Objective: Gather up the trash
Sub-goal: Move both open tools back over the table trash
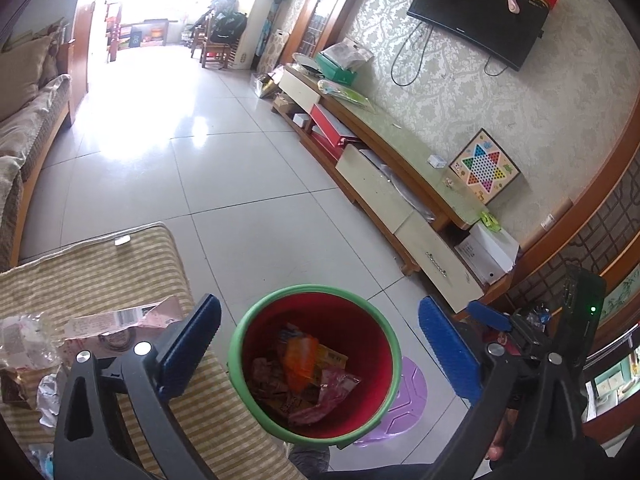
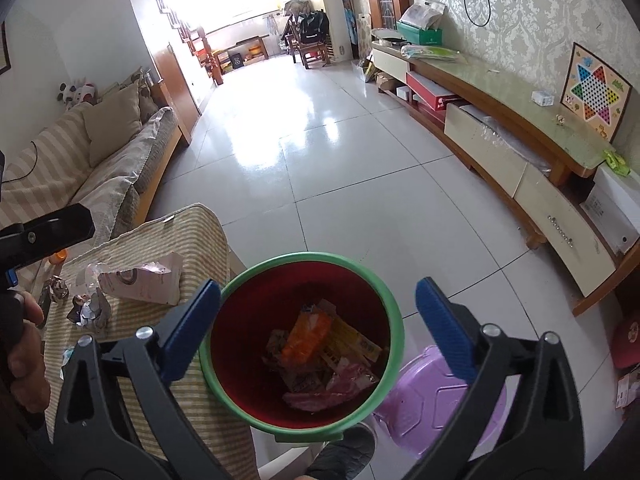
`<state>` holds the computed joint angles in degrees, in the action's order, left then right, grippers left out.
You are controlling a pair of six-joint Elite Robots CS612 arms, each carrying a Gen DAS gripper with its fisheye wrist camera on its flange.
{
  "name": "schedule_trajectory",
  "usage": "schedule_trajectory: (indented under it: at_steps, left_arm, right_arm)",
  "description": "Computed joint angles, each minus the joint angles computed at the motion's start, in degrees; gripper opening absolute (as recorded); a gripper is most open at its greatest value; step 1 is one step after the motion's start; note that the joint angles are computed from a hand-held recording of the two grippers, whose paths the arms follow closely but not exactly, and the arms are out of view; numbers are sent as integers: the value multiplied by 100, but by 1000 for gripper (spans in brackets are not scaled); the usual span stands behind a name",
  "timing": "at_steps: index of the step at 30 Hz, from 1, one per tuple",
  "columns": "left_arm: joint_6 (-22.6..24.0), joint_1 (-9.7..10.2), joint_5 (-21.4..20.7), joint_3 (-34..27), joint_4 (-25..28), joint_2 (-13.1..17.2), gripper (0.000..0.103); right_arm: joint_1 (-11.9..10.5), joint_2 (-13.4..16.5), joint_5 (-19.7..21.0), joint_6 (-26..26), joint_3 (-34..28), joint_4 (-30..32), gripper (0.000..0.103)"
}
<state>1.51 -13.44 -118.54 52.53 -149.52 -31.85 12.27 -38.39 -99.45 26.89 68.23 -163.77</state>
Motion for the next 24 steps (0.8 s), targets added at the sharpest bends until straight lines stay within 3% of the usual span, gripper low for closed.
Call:
schedule_trajectory:
  at_steps: [10,17,24]
  left_arm:
    - [-209,222,170,481,-340,-316,95]
    - [-312,462,545,1201,-642,-694,95]
    - [-357,768,965,1714,-561,-975,95]
  right_arm:
    - [195,-42,-225,-68,-216,172,98]
    - [427,11,-186,-243,-465,292,98]
    - [703,239,-261,-329,-1035,910,98]
